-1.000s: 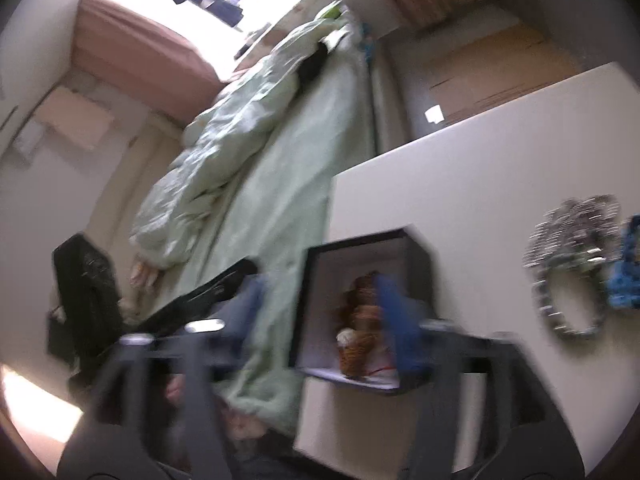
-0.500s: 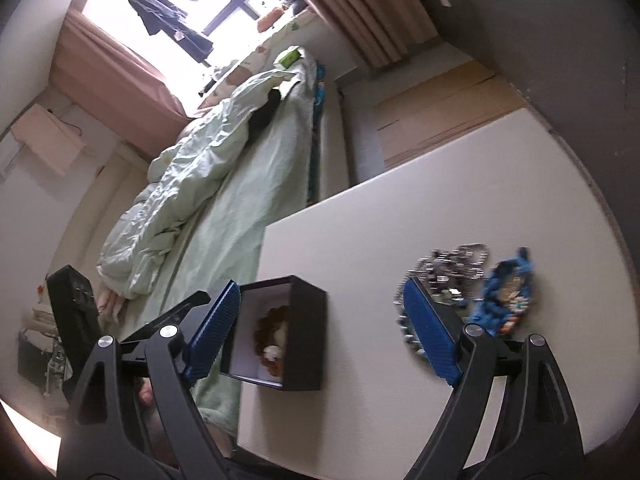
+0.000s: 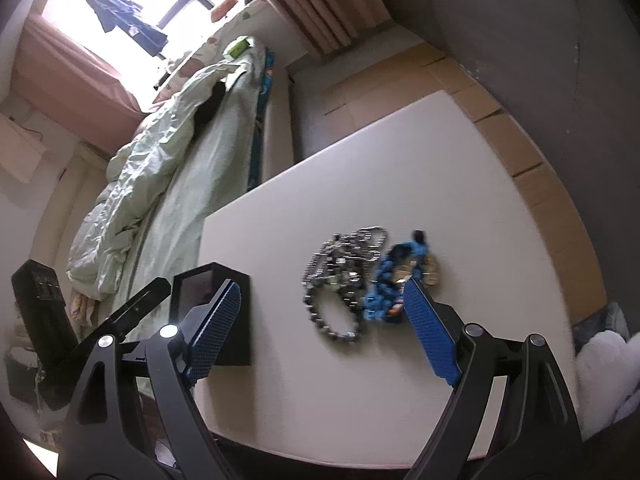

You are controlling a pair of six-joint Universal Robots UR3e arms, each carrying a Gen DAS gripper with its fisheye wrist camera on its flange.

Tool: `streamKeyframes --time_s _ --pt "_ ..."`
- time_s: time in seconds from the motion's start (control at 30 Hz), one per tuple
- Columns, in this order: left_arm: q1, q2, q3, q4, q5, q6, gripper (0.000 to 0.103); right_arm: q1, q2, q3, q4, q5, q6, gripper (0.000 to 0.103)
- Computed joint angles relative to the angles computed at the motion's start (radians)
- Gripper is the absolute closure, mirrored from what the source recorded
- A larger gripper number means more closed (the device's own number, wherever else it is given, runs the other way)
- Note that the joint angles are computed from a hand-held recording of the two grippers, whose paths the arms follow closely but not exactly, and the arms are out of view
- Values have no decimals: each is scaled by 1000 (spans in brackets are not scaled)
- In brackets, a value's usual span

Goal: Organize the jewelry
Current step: 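Grasp the blue cord bracelet with the right gripper while the left gripper approaches the chains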

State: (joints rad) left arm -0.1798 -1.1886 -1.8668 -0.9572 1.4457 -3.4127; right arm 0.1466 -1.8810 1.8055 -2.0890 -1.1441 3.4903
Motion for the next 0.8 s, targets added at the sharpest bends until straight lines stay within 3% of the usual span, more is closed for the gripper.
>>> streamKeyframes --time_s 0.17,0.33,0.43,0.6,0.7,0.73,0.77,0.8 --pt "-101 -108 53 47 45 -41 49 -53 -20 17 65 -9 -38 21" --pt "-189 -217 100 86 77 -67 51 -103 5 49 111 5 -71 46" --pt "-215 -266 127 79 84 -71 59 -112 32 62 110 12 -73 48" --pt "-248 -343 148 112 82 -80 60 -112 77 71 92 33 -67 50" --pt "-249 -377 150 130 63 -83 60 -90 121 61 72 45 -60 61" --pt "-248 -391 153 132 55 -85 62 -73 144 50 69 37 -51 79" --pt "-246 -401 156 135 46 -88 65 -69 155 44 73 35 -51 89" --pt "-241 -407 154 140 32 -91 65 -67 161 45 67 35 -44 90"
